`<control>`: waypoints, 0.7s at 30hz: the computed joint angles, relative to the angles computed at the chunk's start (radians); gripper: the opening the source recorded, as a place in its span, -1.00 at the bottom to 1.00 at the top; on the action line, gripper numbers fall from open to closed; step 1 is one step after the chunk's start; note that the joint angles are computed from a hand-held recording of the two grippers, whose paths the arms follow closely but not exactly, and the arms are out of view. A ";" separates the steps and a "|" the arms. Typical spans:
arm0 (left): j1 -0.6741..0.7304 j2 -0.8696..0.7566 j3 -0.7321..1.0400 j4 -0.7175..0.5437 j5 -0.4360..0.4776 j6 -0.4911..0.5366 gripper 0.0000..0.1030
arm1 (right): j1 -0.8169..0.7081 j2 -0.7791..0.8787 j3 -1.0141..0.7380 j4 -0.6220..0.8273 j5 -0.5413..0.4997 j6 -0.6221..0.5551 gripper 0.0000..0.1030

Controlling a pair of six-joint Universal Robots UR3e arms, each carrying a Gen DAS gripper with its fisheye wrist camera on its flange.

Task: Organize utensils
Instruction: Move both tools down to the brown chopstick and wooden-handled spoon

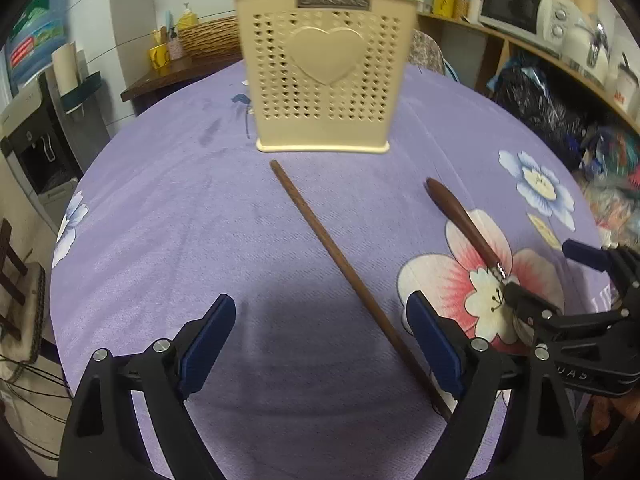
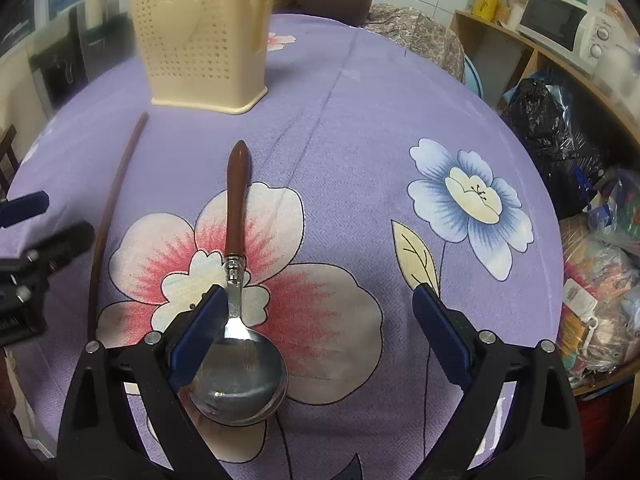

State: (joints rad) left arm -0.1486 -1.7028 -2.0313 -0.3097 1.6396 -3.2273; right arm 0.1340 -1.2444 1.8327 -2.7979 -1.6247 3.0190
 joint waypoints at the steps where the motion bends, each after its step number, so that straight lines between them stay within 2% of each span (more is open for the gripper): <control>1: -0.008 -0.006 0.006 -0.005 0.004 -0.002 0.68 | -0.004 0.000 0.002 -0.002 0.006 0.002 0.79; 4: -0.043 -0.030 0.026 -0.013 0.021 -0.005 0.69 | -0.008 -0.004 0.010 -0.007 0.012 0.004 0.81; 8: -0.099 -0.072 0.061 -0.029 0.101 0.007 0.69 | 0.001 0.002 0.007 -0.013 0.000 0.009 0.81; 15: -0.078 -0.001 -0.019 -0.025 0.082 0.058 0.70 | 0.007 0.007 0.001 -0.013 -0.011 0.014 0.82; 21: 0.029 0.111 -0.131 -0.039 0.041 0.078 0.72 | 0.001 0.005 0.008 -0.020 -0.005 0.014 0.84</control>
